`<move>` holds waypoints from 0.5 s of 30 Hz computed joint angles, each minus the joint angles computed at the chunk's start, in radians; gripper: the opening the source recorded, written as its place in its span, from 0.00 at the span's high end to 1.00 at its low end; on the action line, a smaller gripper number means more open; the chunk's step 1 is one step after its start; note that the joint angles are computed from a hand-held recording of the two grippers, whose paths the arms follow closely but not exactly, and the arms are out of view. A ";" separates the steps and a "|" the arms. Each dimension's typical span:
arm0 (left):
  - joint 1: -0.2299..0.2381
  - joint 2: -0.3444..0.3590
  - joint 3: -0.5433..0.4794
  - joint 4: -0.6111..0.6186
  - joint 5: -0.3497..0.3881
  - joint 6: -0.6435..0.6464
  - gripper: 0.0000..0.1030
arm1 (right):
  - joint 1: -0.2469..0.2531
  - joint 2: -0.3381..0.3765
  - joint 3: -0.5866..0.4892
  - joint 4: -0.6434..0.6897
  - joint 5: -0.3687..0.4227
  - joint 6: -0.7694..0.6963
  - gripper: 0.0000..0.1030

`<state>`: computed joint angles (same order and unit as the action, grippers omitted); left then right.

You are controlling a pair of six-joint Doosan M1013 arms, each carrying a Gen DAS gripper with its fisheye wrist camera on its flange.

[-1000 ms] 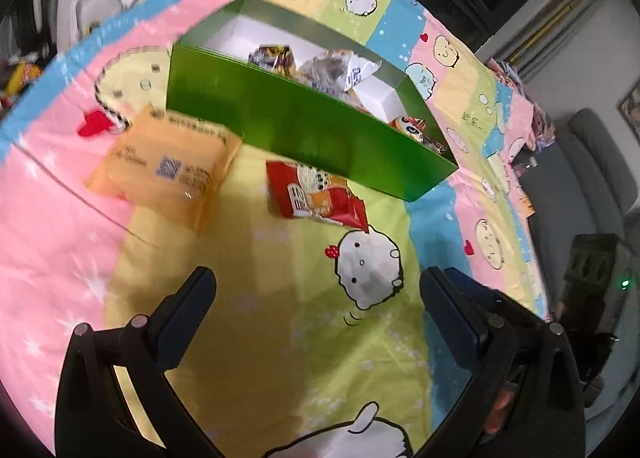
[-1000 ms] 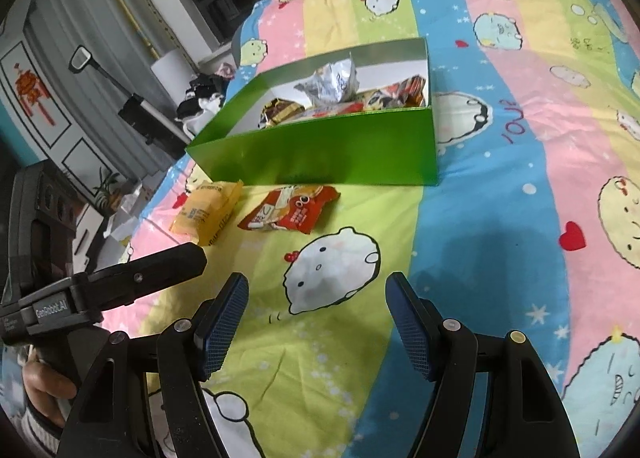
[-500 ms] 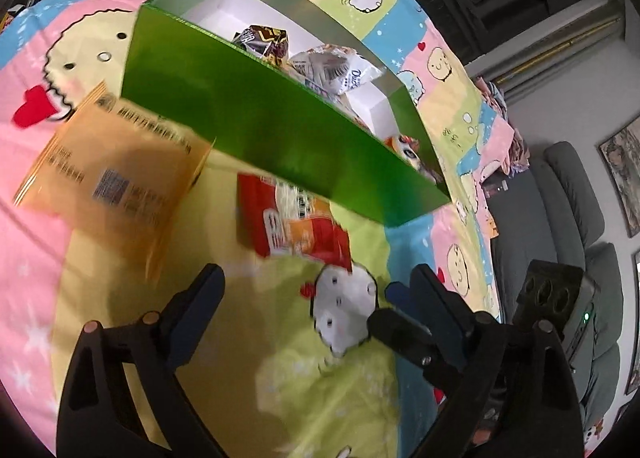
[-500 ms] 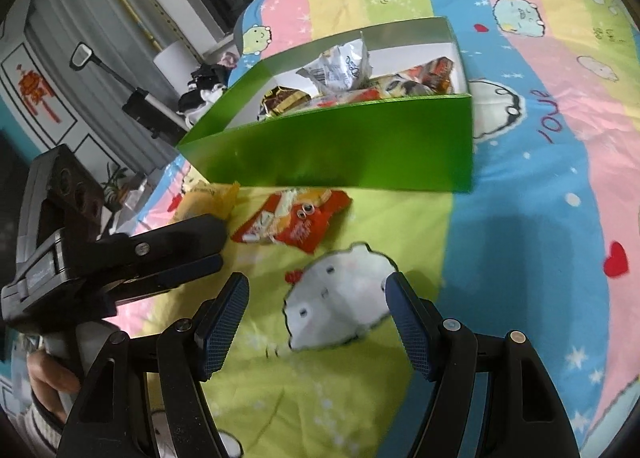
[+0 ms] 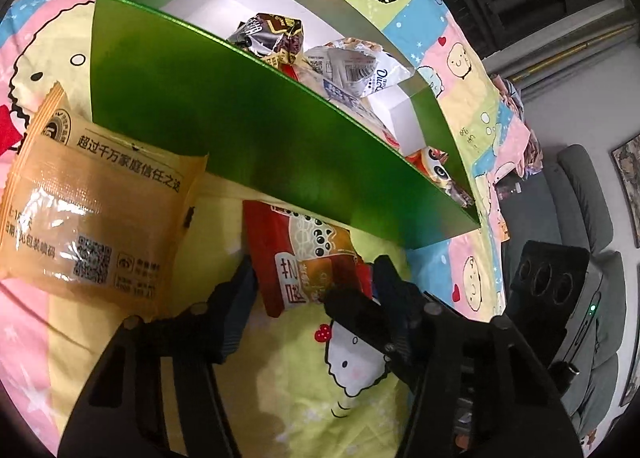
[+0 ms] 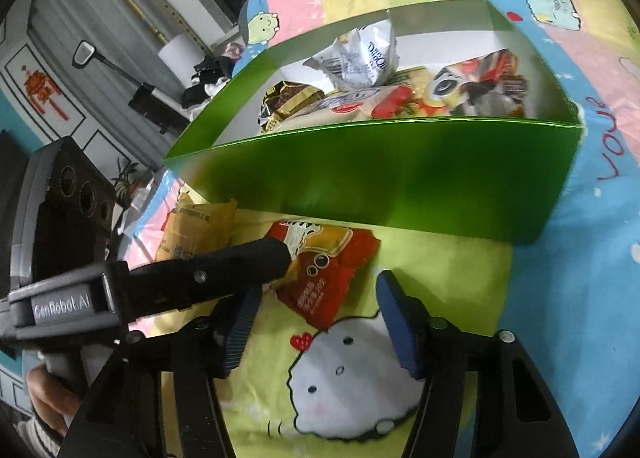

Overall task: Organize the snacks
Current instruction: 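Grasp the red panda-printed bag with the right gripper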

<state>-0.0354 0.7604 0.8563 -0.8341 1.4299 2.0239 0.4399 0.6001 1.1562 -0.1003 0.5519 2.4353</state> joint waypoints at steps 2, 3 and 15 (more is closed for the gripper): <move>-0.001 0.008 -0.013 0.004 0.001 -0.019 0.57 | 0.001 0.008 -0.014 0.003 0.013 -0.024 0.62; 0.000 0.009 -0.014 0.006 0.000 -0.025 0.60 | 0.002 0.010 -0.017 -0.003 0.018 -0.022 0.62; -0.001 -0.042 0.060 0.050 -0.084 0.078 0.84 | 0.020 -0.010 0.016 -0.119 -0.004 0.054 0.74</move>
<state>-0.0365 0.7188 0.9158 -0.7836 1.3454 2.1016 0.4594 0.5900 1.1722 -0.2193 0.5477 2.4892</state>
